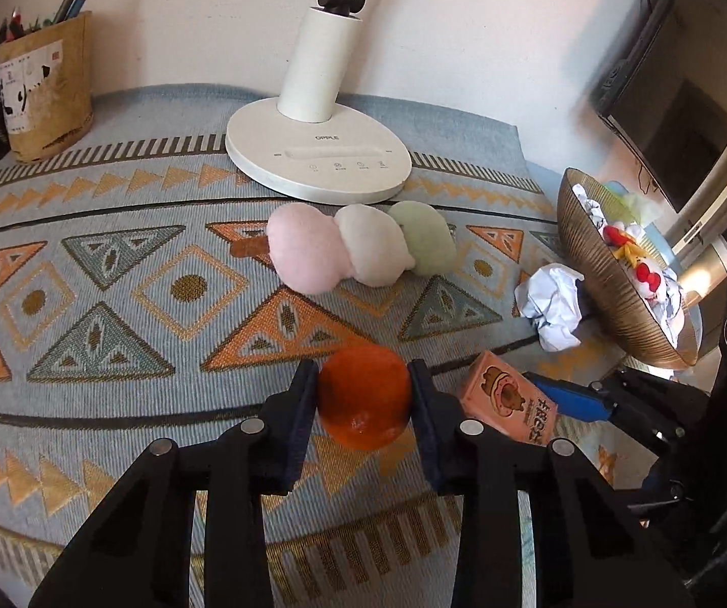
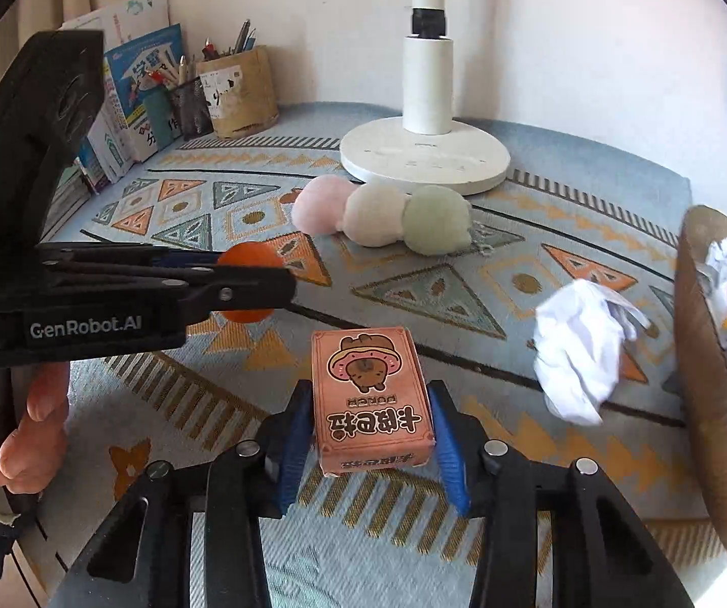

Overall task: Organize objects
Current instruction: 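Grasp the orange with the left tool while the right grasps the pink snack box, then lift the orange with the left tool while the right lifts the snack box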

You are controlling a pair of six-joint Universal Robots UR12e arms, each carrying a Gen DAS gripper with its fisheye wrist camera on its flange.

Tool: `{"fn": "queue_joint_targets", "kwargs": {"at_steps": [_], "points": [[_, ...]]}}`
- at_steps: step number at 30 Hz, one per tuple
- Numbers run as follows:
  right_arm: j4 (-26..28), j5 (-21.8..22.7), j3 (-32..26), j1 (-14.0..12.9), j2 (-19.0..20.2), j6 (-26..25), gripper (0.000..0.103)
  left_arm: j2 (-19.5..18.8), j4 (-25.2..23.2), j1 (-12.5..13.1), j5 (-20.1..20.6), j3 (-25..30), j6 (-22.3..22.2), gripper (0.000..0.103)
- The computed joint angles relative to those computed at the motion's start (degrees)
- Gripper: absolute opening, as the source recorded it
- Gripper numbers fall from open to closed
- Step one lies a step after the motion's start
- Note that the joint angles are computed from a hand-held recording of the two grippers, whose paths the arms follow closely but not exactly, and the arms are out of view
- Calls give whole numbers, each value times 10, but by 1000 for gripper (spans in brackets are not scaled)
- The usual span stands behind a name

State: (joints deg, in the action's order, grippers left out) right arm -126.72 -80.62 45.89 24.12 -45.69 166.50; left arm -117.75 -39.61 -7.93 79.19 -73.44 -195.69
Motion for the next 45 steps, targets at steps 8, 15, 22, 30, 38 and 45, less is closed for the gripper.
{"fn": "queue_joint_targets", "kwargs": {"at_steps": [8,15,22,30,38,45], "points": [[-41,-40,117,-27,-68,98,41,44,32,-39,105,-64,39,32],[-45,-32,135,-32,-77,75,48,34,47,-70,179,-63,75,47],[-60,-18,143,-35,-80,84,63,44,74,-74,149,-78,84,79],[-65,-32,142,-32,-77,82,64,32,56,-74,160,-60,47,78],[-71,-3,147,-41,-80,107,64,18,18,-81,172,-38,56,37],[-63,-47,138,-30,-75,87,67,19,18,-80,171,-41,55,37]]}}
